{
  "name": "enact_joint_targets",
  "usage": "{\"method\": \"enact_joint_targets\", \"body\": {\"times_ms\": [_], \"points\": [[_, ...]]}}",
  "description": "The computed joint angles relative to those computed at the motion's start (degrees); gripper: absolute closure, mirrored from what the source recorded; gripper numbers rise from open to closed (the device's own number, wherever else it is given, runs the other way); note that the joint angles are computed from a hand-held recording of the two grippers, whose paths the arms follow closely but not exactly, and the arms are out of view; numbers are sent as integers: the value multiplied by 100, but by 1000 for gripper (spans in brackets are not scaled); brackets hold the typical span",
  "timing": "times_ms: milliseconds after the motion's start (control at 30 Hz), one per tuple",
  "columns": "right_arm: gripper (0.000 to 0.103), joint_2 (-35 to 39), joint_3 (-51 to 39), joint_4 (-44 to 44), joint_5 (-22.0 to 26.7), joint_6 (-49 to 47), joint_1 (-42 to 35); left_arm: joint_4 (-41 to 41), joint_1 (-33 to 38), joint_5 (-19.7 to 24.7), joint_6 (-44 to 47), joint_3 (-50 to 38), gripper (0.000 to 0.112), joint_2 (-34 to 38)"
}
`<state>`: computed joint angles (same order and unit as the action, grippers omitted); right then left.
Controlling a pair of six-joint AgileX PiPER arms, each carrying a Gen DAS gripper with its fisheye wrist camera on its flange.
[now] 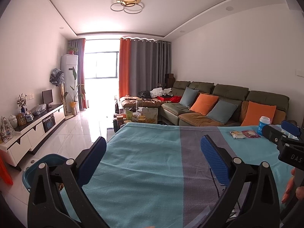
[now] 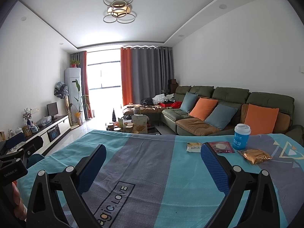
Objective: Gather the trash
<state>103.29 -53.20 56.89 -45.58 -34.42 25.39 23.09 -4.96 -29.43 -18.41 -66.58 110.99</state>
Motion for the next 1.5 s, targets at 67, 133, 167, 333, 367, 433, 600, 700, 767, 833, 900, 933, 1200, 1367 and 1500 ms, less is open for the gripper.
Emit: {"method": "enact_joint_targets", "body": {"times_ms": [67, 133, 167, 333, 367, 433, 600, 700, 767, 833, 900, 933, 1200, 1367, 1500], "points": [[7, 3, -6, 3, 9, -4, 0, 9, 10, -1, -10, -14, 15, 14], [7, -2, -1, -4, 12, 2, -8, -5, -1, 15, 7, -16, 15, 7], [7, -4, -2, 0, 18, 1, -11, -2, 5, 6, 9, -15, 15, 11], [7, 2, -6, 10, 12, -17, -6, 10, 2, 7, -8, -18, 15, 8], [7, 4, -4, 3, 8, -10, -8, 21, 6, 11, -12, -26, 15, 16], [7, 4, -5, 9, 12, -11, -9, 3, 7, 1, -2, -13, 15, 8], [7, -3, -11, 16, 15, -14, -17, -13, 7, -9, 23, -2, 15, 9], [7, 6, -19, 19, 15, -22, -14, -20, 15, -25, 34, 7, 15, 8], [7, 0, -13, 13, 18, -12, -19, -32, 16, -25, 50, 6, 15, 11], [7, 8, -17, 13, 13, -11, -13, -34, 18, -28, 48, 5, 15, 11], [7, 8, -17, 13, 13, -11, -13, -54, 20, -35, 64, 2, 15, 20], [7, 3, -13, 13, 17, -10, -16, -67, 19, -40, 73, 6, 15, 18], [7, 4, -13, 5, 16, 5, -20, -46, 38, -33, 68, 12, 15, 12], [7, -13, -13, 40, -9, -4, 2, -40, 50, -46, 78, 63, 15, -28], [7, -22, -14, 68, -15, -21, 25, -64, 38, -44, 91, 52, 15, -22]]}}
